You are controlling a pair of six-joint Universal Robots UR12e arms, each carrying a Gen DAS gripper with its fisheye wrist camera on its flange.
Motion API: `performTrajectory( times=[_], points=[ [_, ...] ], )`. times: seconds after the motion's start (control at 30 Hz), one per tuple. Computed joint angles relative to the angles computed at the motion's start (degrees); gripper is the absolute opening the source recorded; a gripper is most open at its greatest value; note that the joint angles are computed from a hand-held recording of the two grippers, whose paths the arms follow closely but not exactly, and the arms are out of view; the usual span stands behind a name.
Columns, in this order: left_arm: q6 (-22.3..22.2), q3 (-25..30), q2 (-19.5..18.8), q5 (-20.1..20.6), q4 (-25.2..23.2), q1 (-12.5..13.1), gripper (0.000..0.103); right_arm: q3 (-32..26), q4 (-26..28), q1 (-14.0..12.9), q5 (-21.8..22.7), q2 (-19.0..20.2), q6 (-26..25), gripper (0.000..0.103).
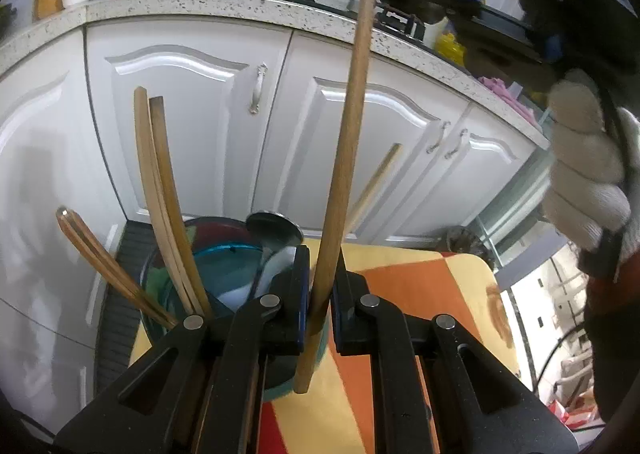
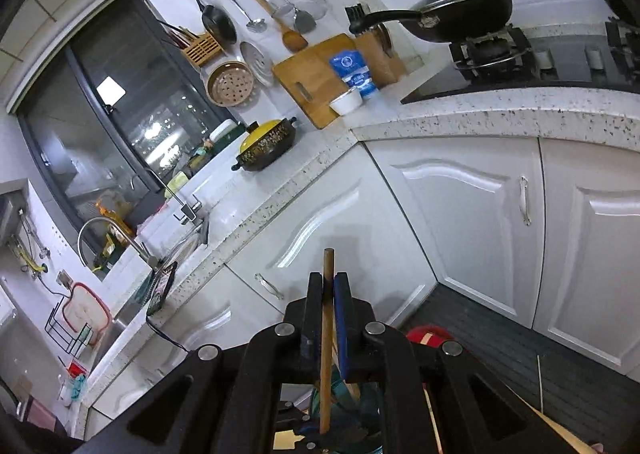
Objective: Organize utensils
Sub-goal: 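Open both tools and release the chopsticks into the holder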
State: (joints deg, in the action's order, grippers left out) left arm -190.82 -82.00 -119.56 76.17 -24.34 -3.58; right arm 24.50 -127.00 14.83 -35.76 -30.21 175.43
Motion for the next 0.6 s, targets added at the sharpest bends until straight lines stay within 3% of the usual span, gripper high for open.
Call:
performTrajectory(
  times=[0.33,0.4,0.47,0.6],
  points=[
    [-4.61,-0.82,-1.65,2.81,0.26,-0.59,0.011,7.31,0.6,0.64,-4.32,-3.73,-5.21,0.005],
    [-5.22,-1.23,-1.36,2.98,-0.01,-0.64,0.018,8.46,1.27,0.76,-4.9,-4.34,-6.62,0.005],
    [-5.75,-2.14,-0.79,3.15,1.08,-0.53,0.035,10.04,1.87,1.09,-6.96,-5.18,-8.61,0.005],
    [-7.05,-3.99,0.63,3.92,2.3,-0.39,0.041,11.74,3.4,1.53,-9.87,-5.83,-10.32,0.005]
  ],
)
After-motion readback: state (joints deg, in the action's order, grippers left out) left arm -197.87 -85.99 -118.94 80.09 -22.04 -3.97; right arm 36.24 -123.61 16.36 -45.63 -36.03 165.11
